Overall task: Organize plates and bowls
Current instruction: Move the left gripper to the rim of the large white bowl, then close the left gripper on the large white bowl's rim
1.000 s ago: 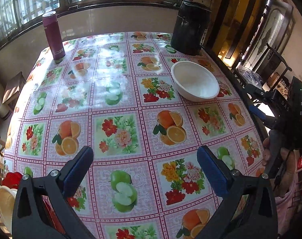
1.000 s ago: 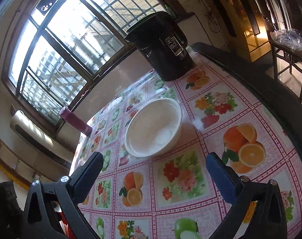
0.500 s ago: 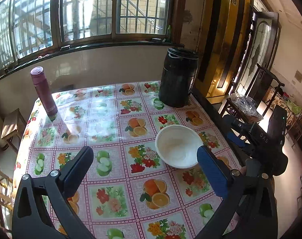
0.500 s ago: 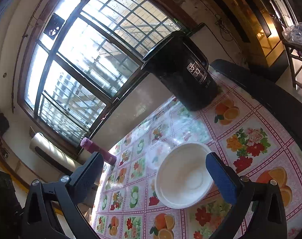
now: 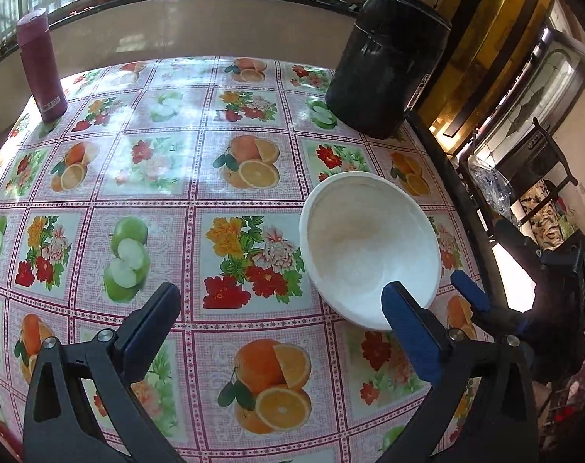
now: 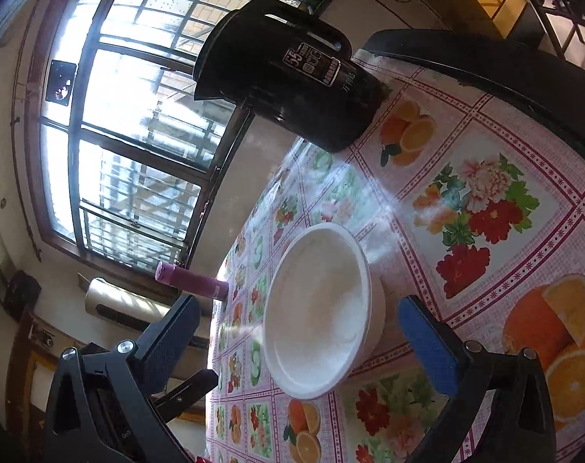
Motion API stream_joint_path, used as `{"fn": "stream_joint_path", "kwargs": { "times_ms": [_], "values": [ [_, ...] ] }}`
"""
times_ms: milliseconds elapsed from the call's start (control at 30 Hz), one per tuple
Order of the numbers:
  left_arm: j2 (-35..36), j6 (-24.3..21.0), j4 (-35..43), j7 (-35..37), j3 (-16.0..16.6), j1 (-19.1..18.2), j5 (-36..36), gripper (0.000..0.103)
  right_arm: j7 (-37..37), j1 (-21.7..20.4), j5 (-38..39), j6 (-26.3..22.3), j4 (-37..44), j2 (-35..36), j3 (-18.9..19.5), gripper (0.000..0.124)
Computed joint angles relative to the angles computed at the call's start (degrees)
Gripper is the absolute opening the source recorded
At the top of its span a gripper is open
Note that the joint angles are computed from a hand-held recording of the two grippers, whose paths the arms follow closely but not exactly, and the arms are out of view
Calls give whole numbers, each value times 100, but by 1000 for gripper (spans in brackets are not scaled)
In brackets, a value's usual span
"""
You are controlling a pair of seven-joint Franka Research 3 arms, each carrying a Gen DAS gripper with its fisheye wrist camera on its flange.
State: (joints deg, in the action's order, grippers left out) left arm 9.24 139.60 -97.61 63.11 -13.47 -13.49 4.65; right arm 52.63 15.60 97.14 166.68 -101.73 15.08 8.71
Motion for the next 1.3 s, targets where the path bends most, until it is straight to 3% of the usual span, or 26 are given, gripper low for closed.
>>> {"fn": "stream_joint_path", "kwargs": {
  "times_ms": [400,600,867,967,1100,1200,1300],
  "values": [
    [544,-104,439,-312,6,-104,174,103,1585,74,-1984,651,-15,204,139,103],
    [665,-148,551,-375,11,-99,191,103,1613,-77,-2020,840,-53,209,330,103],
    [809,-343,723,-643,89,-189,457,103,1344,-222,-1726,723,82,302,489,102],
    [785,-339,683,-820,144,-251,758,103,1244,-218,-1568,646,128,332,473,92],
    [795,-355,664,-708,83,-177,663,103,1910,-54,-2317,655,80,376,308,74],
    [825,-350,655,-560,19,-96,424,92,2336,-16,-2800,766,39,404,291,71],
    [884,-344,669,-364,-65,10,25,71,2669,-30,-3135,873,-21,413,311,70]
  ]
}}
